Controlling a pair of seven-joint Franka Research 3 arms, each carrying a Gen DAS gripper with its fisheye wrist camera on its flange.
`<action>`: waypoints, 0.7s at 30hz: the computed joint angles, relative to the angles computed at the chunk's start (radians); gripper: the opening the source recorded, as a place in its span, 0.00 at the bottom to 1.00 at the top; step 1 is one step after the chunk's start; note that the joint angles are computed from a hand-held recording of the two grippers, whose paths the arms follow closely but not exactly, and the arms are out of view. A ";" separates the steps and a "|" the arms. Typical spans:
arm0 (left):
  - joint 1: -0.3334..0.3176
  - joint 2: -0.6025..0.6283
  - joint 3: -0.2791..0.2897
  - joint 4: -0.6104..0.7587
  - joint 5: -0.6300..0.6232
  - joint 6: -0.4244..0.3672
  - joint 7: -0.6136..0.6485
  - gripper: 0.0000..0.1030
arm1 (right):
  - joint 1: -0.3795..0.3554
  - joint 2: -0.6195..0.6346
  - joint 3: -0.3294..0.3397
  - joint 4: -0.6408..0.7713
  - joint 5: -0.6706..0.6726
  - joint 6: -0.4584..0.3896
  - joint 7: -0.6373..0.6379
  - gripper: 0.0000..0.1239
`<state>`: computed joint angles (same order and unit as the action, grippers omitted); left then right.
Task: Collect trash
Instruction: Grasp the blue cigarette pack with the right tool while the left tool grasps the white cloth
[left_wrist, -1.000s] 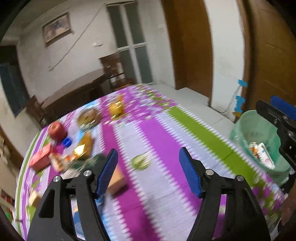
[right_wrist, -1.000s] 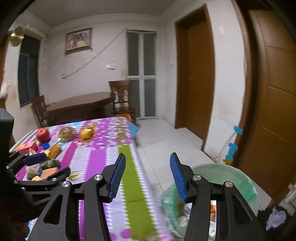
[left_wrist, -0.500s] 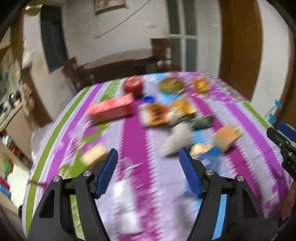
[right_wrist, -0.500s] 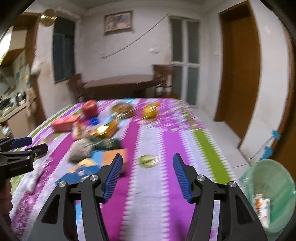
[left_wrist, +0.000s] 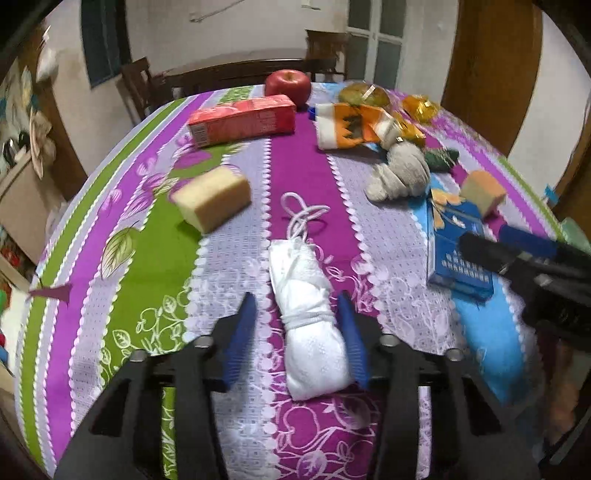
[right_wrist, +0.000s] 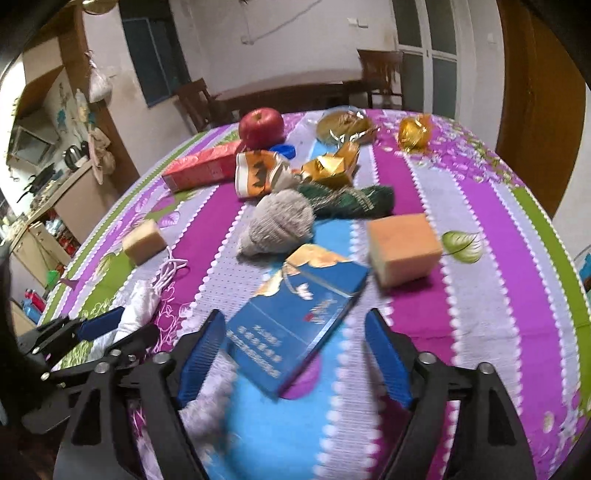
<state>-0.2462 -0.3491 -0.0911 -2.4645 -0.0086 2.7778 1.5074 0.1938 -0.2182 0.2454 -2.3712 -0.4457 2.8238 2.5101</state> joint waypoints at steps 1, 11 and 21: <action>-0.001 -0.004 0.005 -0.004 -0.003 0.001 0.005 0.29 | -0.001 0.018 0.010 0.019 -0.007 -0.014 0.014 0.66; -0.012 -0.012 0.018 -0.014 -0.024 0.002 0.028 0.28 | 0.096 0.088 -0.033 0.118 -0.152 -0.219 0.083 0.57; -0.007 -0.012 0.011 -0.017 -0.036 0.006 0.039 0.24 | 0.074 -0.110 -0.072 -0.120 0.056 -0.037 -0.133 0.49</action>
